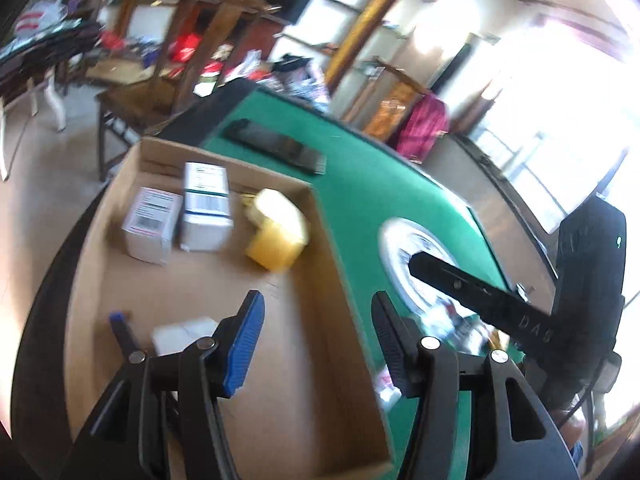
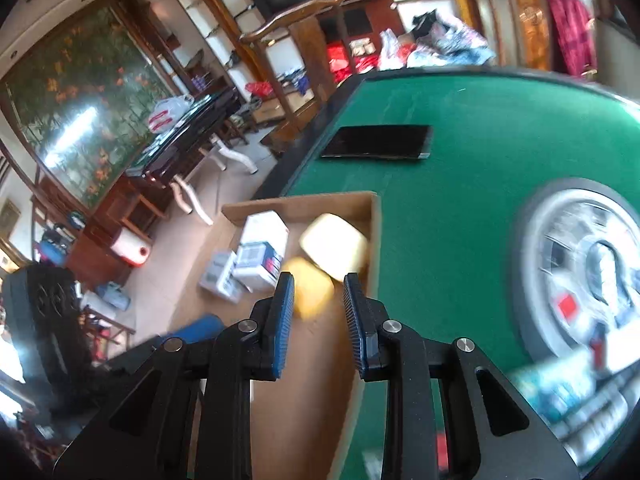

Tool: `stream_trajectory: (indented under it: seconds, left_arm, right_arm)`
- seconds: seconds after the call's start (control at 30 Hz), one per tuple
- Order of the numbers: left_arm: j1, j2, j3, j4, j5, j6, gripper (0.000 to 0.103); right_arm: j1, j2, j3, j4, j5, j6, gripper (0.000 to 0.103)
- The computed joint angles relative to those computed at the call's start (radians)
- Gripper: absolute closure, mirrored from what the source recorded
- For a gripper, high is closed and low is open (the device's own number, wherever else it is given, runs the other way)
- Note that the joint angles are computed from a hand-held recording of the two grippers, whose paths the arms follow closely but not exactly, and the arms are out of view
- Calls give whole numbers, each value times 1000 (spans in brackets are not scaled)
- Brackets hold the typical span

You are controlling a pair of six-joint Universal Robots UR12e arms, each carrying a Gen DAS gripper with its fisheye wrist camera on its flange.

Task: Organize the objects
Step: 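Move both open tools back over the objects on the table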

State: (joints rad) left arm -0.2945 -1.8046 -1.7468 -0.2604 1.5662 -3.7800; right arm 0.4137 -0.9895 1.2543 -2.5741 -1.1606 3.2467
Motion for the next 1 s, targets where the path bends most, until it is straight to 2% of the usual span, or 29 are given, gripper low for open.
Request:
stream_trajectory:
  seconds: [0.07, 0.13, 0.23, 0.33, 0.4, 0.47, 0.53, 0.6, 0.7, 0.77, 0.9, 1.0]
  left_arm:
    - [-25, 0, 1, 15, 16, 46, 40]
    - [-53, -8, 11, 26, 13, 111, 34]
    - [-79, -25, 43, -17, -10, 212, 32]
    - [-98, -58, 104, -126, -18, 291, 32]
    - [-103, -87, 156, -217, -33, 356, 32]
    - [-114, -103, 194, -312, -8, 399, 32]
    - [-118, -130, 238, -400, 10, 463, 32]
    - [-125, -146, 269, -488, 48, 525, 34]
    - [-135, -154, 278, -546, 73, 633, 34]
    - [-138, -161, 284, -557, 86, 658, 34]
    - [-133, -183, 306, -582, 89, 654, 33]
    - [-137, -202, 330, -597, 102, 648, 31]
  right_arm:
    - [-14, -60, 104, -100, -28, -6, 78]
    - [-31, -113, 189, -151, -46, 0, 78]
    - [-82, -184, 320, -255, -1, 61, 78]
    - [-137, -243, 421, -294, 52, 112, 78]
    - [-173, -279, 475, -277, 93, 115, 78]
    - [-199, -302, 519, -288, 116, 105, 78]
    - [-212, -320, 555, -307, 98, 119, 78]
    - [-238, -336, 599, -337, 127, 134, 78]
    - [-263, -344, 637, -362, 161, 141, 78]
    - [-273, -345, 649, -364, 178, 128, 78]
    - [-286, -338, 659, -388, 210, 125, 78]
    - [-287, -331, 657, -372, 225, 122, 78]
